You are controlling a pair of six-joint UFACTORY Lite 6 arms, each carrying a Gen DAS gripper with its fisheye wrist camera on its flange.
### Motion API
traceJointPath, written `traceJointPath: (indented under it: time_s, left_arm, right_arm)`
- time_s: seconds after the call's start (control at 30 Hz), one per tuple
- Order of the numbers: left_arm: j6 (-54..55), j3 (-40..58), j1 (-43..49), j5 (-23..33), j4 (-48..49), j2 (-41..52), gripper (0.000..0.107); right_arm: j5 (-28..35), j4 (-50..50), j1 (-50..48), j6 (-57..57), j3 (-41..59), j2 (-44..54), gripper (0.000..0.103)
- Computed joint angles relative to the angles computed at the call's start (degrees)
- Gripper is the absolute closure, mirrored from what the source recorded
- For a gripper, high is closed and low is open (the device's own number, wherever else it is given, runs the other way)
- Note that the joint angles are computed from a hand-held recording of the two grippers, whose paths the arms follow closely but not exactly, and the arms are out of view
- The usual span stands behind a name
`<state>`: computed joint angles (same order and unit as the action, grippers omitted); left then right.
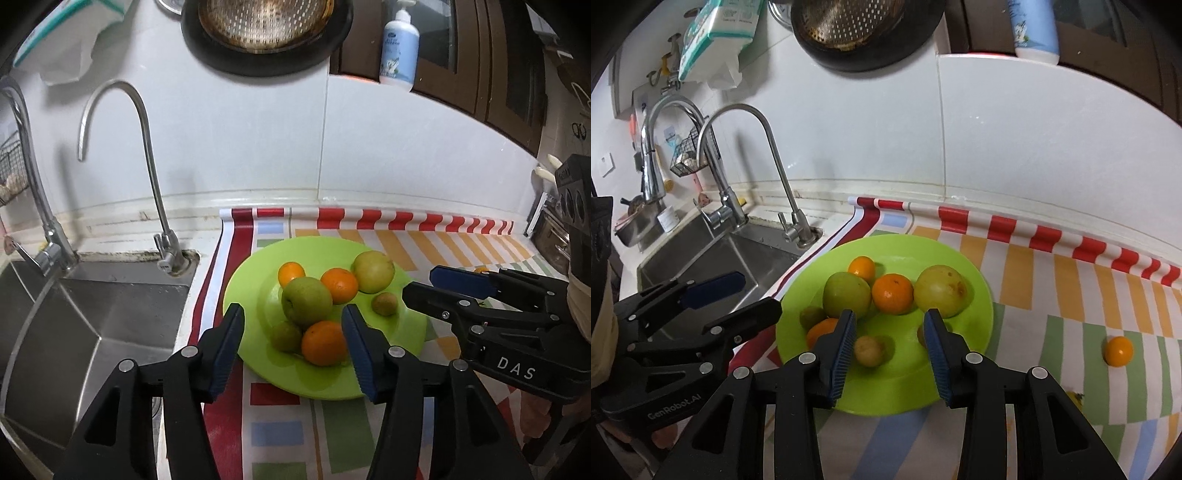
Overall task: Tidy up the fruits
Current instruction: 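Open the left tool on the plate while the right tool releases the brown fruit, then move both open tools back toward the last fruits on the cloth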
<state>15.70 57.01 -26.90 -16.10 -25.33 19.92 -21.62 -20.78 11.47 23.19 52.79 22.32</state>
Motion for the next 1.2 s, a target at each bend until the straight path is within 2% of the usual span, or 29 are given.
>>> traceJointPath:
  time_s: [0.2, 0.4, 0.63, 0.73, 0.83, 0.9, 1.0, 1.2]
  left_arm:
    - [7.85, -4.65, -2.93, -2.53, -9.81, -6.08, 0.044]
    - [15.55, -7.01, -6.00, -3.86, -19.09, -10.31, 0.042]
    - [19.82, -10.74, -11.08, -6.58, -26.62, -15.28, 0.025]
    - [23.64, -11.75, -14.05, -8.73, -31.95, -16.91, 0.022]
    - [27.34, -11.79, -17.13, -11.28, -37.12, -17.60, 0.020]
    - [29.53, -11.27, -19.10, -12.69, -39.99, -17.48, 0.019]
    - [32.39, -9.68, -22.19, -14.97, -44.05, -16.33, 0.016]
    - [34.44, -5.00, -27.31, -17.37, -48.69, -11.86, 0.015]
  right_arm:
    - [-1.33, 2.10, -0.43, -1.55, -6.89, -7.24, 0.064]
    - [-1.97, 4.36, -0.89, -3.70, -13.28, -14.49, 0.064]
    - [-1.93, 4.08, -2.28, -3.33, -20.67, -23.10, 0.064]
    - [-2.21, 2.22, -3.79, -1.30, -24.08, -27.09, 0.055]
    - [-2.60, 1.45, -5.20, -0.97, -27.39, -31.13, 0.054]
    - [-2.24, -0.97, -6.80, 0.53, -29.32, -33.87, 0.053]
    - [-2.31, -6.98, -10.30, 4.82, -31.81, -37.47, 0.048]
    - [-4.30, -23.38, -20.64, 15.43, -34.33, -41.65, 0.047]
